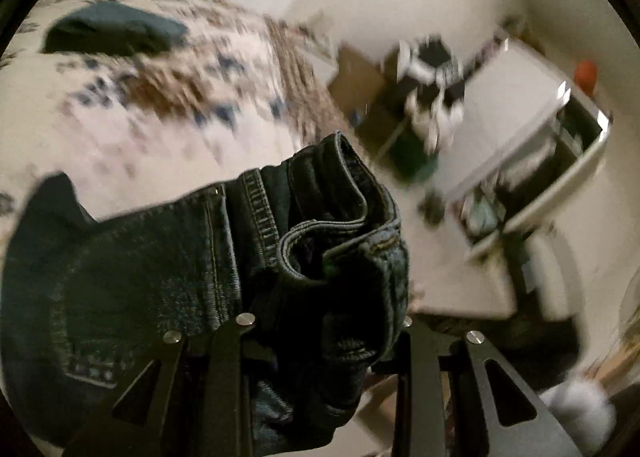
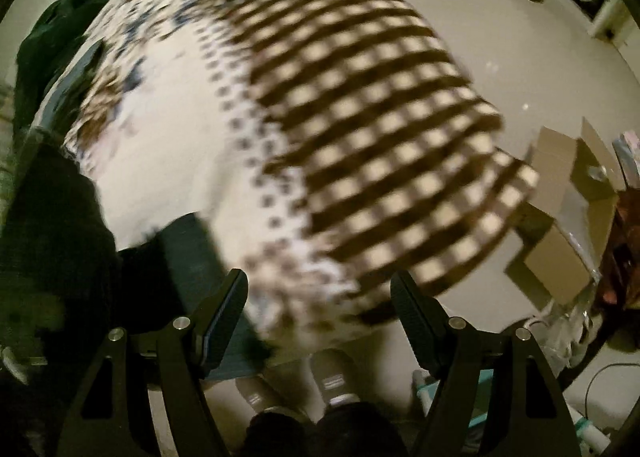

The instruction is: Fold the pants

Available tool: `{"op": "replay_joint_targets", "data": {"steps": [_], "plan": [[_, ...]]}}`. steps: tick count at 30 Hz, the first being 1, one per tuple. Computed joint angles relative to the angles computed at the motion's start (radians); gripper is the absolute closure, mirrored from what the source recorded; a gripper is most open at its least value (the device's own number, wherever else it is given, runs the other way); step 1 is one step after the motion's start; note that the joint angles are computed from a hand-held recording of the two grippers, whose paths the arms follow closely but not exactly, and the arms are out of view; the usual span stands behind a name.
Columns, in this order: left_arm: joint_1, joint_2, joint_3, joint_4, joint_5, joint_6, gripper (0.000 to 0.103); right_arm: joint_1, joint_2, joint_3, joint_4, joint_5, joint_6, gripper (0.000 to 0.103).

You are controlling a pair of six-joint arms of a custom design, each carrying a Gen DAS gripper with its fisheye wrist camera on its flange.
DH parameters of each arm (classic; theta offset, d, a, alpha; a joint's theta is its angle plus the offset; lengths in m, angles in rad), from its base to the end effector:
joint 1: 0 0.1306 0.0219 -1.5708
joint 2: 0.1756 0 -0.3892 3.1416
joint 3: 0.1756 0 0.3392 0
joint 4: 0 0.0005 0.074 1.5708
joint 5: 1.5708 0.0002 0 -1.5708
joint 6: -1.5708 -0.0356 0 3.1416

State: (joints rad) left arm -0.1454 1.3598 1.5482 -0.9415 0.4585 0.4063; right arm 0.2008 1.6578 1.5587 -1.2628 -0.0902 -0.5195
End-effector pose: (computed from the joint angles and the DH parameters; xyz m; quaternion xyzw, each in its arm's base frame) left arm 0.4117 -0.0767 0.5105 -0.0267 0.8977 -0.3061 0.3157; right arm 0.4727 0.0990 0.3658 0.1530 0.9817 0.0787 0.0817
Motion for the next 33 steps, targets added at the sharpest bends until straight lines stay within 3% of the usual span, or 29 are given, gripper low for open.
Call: {"op": "replay_joint_targets", "data": {"steps": [4,6,7,8,10,12,17,21,23,27,29,30,31,33], "plan": [[-0.062,0.113,0.120,-0.244,-0.050,-0.078,0.074,-0.038,-0.013,-0.041,0.023,-0.028,0.003,0.027],[-0.062,0.123,0.164,-0.286,-0.056,-0.082,0.069,-0.052,-0.020,-0.055,0.038,-0.053,0.014,0.026],[-0.065,0.120,0.176,-0.301,-0.055,-0.080,0.061,-0.060,-0.026,-0.063,0.047,-0.072,0.018,0.022],[-0.060,0.122,0.197,-0.326,-0.026,-0.078,0.037,-0.065,-0.029,-0.072,0.065,-0.093,0.016,0.016],[-0.043,0.126,0.247,-0.368,0.014,-0.062,0.003,-0.075,-0.044,-0.092,0.094,-0.146,0.012,0.014],[-0.033,0.115,0.267,-0.365,0.022,-0.049,0.003,-0.072,-0.050,-0.094,0.110,-0.181,0.004,0.014],[0.072,0.149,0.394,-0.513,-0.031,-0.104,0.003,-0.071,-0.049,-0.116,0.197,-0.313,-0.042,0.011],[0.205,0.158,0.361,-0.551,-0.107,-0.165,0.003,-0.059,0.002,-0.129,0.280,-0.457,-0.092,0.011],[0.261,0.168,0.334,-0.568,-0.128,-0.190,0.003,-0.046,0.045,-0.131,0.325,-0.529,-0.096,0.005],[0.334,0.196,0.288,-0.569,-0.141,-0.217,0.003,-0.031,0.132,-0.128,0.344,-0.574,-0.168,0.004],[0.347,0.213,0.284,-0.573,-0.126,-0.216,0.003,-0.022,0.113,-0.147,0.412,-0.562,-0.214,0.017],[0.350,0.221,0.280,-0.570,-0.122,-0.217,0.003,-0.015,0.102,-0.149,0.427,-0.552,-0.212,0.064],[0.351,0.235,0.285,-0.570,-0.113,-0.215,0.003,0.000,0.097,-0.128,0.393,-0.517,-0.199,0.083],[0.353,0.263,0.293,-0.574,-0.080,-0.184,0.003,0.019,0.085,-0.096,0.344,-0.455,-0.167,0.091]]}}
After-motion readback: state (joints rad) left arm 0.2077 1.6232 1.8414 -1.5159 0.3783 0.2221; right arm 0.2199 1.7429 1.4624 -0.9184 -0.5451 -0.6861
